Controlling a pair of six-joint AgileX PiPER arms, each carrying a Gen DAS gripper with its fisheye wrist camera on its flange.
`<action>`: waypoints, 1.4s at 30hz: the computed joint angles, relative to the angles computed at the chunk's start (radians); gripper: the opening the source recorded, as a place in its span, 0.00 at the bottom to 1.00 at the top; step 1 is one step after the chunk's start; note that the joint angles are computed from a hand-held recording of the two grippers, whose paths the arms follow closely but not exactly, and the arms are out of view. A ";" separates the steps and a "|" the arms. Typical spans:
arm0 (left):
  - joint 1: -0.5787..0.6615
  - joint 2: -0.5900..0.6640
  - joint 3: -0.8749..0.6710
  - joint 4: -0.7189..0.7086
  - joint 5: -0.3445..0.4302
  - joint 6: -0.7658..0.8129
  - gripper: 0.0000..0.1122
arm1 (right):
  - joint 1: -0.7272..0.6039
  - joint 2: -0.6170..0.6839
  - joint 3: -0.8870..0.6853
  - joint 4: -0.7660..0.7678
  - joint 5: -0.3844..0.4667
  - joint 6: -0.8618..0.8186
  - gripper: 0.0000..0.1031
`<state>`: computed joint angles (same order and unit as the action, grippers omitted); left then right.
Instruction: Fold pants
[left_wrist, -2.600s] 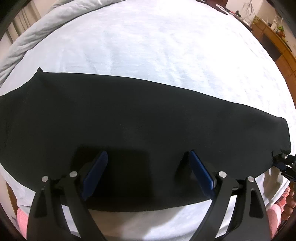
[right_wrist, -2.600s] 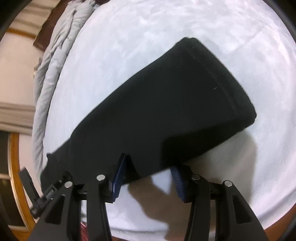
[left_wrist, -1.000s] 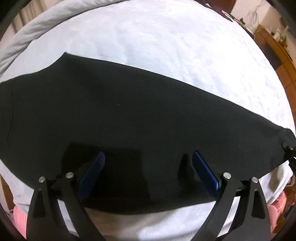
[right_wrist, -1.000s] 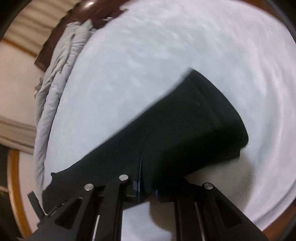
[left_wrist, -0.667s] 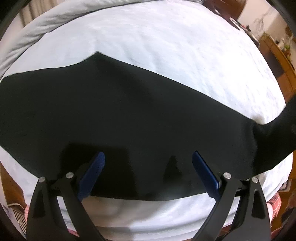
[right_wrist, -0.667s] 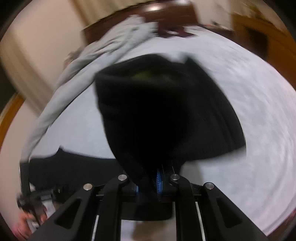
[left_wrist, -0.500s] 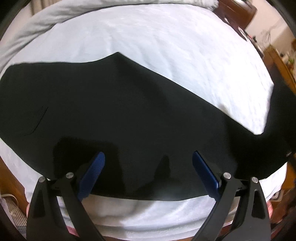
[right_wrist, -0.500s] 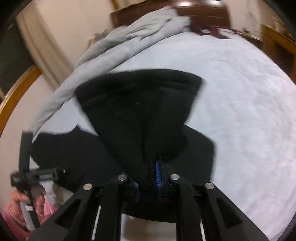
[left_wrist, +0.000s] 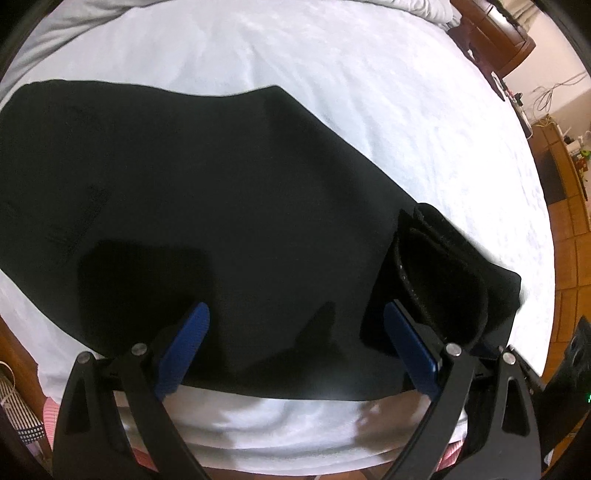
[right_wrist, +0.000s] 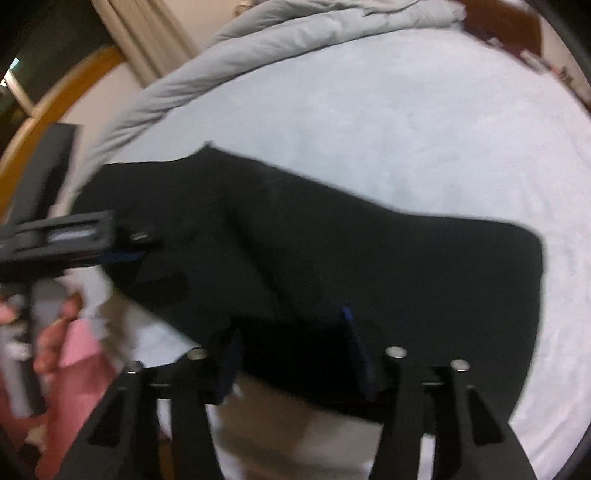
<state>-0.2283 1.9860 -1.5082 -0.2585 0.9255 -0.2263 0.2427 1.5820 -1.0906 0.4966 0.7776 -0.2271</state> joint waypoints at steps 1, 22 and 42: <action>-0.001 0.008 -0.009 -0.006 0.007 0.001 0.85 | -0.032 0.006 0.003 0.099 0.045 -0.086 0.63; -0.127 -0.001 -0.053 0.069 -0.019 -0.044 0.85 | -0.249 0.010 0.031 0.371 0.191 -0.171 0.51; -0.243 0.208 -0.298 0.153 0.093 -0.079 0.85 | -0.523 0.103 0.045 0.488 0.201 -0.247 0.43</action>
<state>-0.4717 2.1939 -1.8067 -0.1053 1.0186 -0.3049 -0.2799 1.6847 -1.0452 0.9842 0.9789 -0.4745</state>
